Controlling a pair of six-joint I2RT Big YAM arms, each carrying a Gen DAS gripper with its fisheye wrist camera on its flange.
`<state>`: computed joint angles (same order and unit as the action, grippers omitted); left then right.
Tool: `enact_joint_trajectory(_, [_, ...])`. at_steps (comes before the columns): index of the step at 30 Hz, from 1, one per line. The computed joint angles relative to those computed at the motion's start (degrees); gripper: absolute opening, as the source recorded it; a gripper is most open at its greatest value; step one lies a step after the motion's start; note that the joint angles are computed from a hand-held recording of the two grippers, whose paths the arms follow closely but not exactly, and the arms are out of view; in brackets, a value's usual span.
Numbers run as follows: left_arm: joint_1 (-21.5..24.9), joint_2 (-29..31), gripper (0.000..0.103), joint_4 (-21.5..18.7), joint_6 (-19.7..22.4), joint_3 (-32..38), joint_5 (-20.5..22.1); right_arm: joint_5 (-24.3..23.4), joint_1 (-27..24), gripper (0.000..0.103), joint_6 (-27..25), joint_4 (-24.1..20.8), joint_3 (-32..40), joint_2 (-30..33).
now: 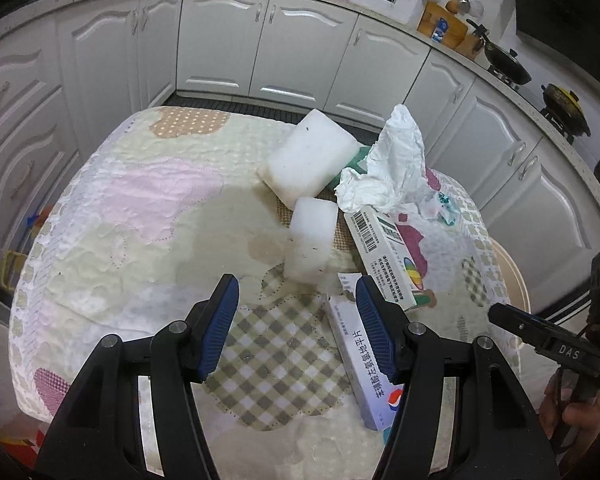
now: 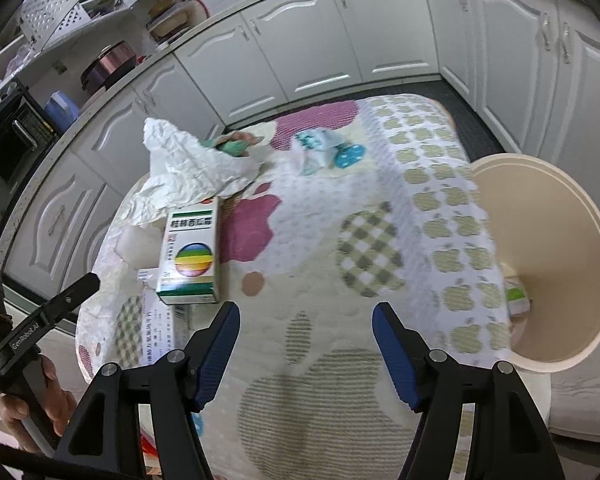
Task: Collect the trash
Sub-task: 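Move both tools back over the table toward the remaining trash, then grasp the white foam block with the left tool while the right tool grasps the medicine box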
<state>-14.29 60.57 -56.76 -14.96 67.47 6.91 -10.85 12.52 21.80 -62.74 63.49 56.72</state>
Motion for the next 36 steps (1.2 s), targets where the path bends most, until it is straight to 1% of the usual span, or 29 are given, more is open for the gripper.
enact_joint_trajectory(4, [0.1, 1.3, 0.06, 0.8, 0.0, 0.4, 1.4, -0.7, 2.1, 0.066, 0.9, 1.6, 1.2, 2.6])
enact_joint_trajectory(8, [0.0, 2.9, 0.061, 1.5, 0.4, 1.1, 2.1, -3.0, 3.7, 0.066, 2.1, 3.4, 2.7, 6.0])
enact_joint_trajectory(11, [0.4, 4.9, 0.061, 2.1, 0.5, 2.1, 2.2, -4.2, 4.6, 0.066, 2.5, 3.8, 4.3, 8.6])
enact_joint_trajectory(15, [1.3, 7.4, 0.061, 2.9, -0.1, 3.3, 4.3, -3.6, 5.7, 0.066, 2.2, 3.9, 6.0, 10.7])
enact_joint_trajectory(20, [1.5, 9.2, 0.059, 4.0, 1.0, 3.8, 5.6, -3.3, 6.3, 0.066, 1.8, 3.7, 7.0, 12.2])
enact_joint_trajectory(22, [2.1, 9.2, 0.042, 4.5, 1.5, 3.6, 6.4, -3.7, 6.2, 0.066, 1.5, 3.6, 7.2, 12.7])
enact_joint_trajectory(23, [2.4, 9.3, 0.029, 4.2, 2.0, 3.7, 6.5, -3.8, 6.4, 0.066, 1.4, 3.7, 7.5, 13.1])
enact_joint_trajectory(24, [2.9, 9.4, 0.027, 3.9, 2.2, 3.7, 6.8, -4.0, 6.5, 0.066, 1.4, 3.8, 7.8, 13.6])
enact_joint_trajectory(28, [5.4, 8.8, 0.026, 3.7, 1.7, 3.1, 10.4, -4.6, 6.8, 0.067, 1.6, 5.1, 9.0, 15.5])
enact_joint_trajectory(32, [6.3, 7.3, 0.025, 4.0, 1.9, 2.5, 10.1, -4.6, 7.6, 0.067, 1.6, 4.8, 10.7, 17.0])
enact_joint_trajectory(36, [7.1, 6.2, 0.024, 4.0, 2.1, 2.3, 10.6, -3.8, 9.1, 0.067, 0.3, 3.6, 11.9, 18.4])
